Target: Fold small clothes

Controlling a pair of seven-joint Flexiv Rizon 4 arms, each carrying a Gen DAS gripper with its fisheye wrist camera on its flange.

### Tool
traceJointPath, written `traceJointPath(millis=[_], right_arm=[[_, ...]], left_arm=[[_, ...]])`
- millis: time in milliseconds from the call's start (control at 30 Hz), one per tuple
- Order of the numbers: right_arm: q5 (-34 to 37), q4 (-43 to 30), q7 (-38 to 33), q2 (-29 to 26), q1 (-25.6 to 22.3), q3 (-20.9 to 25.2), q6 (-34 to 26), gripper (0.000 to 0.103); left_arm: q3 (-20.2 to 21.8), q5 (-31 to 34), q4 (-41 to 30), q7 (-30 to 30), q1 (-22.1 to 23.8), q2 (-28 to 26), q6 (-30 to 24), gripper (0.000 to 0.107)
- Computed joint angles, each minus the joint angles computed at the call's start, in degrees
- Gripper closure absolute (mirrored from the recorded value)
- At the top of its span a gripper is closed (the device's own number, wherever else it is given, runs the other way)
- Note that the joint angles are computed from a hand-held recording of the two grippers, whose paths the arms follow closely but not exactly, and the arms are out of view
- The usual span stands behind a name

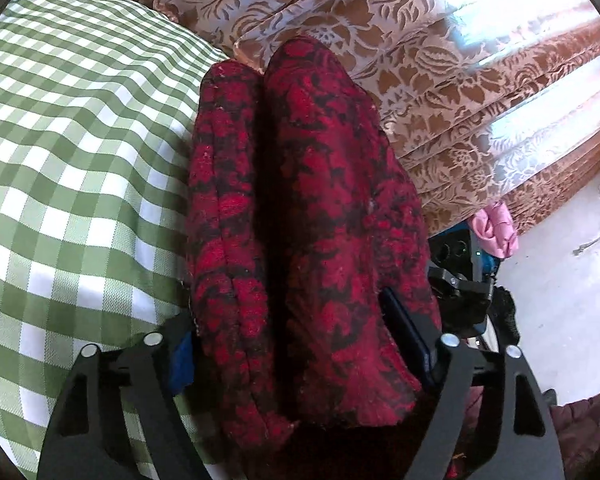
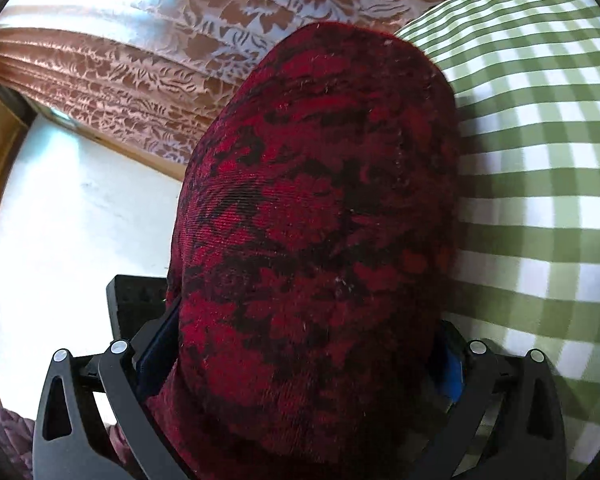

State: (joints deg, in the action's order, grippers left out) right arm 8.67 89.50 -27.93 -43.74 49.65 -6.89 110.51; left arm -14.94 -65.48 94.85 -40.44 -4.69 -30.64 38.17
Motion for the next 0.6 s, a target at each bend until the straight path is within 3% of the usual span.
traceJointPath(millis=[67,367,533,600], right_arm=[[-1.77,-0.75,-0.16,0.11,-1.79,2.01,-0.64,0.008],[-10.75,-3.8,-3.15,1.87,-9.15,8.59,-1.36,0.016],[-18.75,-10.62,-5.1,0.25,-16.3,14.41,-5.05,0.016],[-23.46,-15.68,-6.33,-2.36,-21.6,20.3,-7.95,0.016]], left_arm=[[-0.74,-2.31,-0.22,0.38,0.84,0.02,-1.54,0.036],[-1.38,-6.35,-5.56,3.65,0.58,-0.31,-2.07,0.036],[-2.4,-2.98,-16.13,2.14,-0.19,-5.66,0.79,0.036],[-2.67,0.41,-21.51,-0.29,-0.68,-9.04,2.28,0.036]])
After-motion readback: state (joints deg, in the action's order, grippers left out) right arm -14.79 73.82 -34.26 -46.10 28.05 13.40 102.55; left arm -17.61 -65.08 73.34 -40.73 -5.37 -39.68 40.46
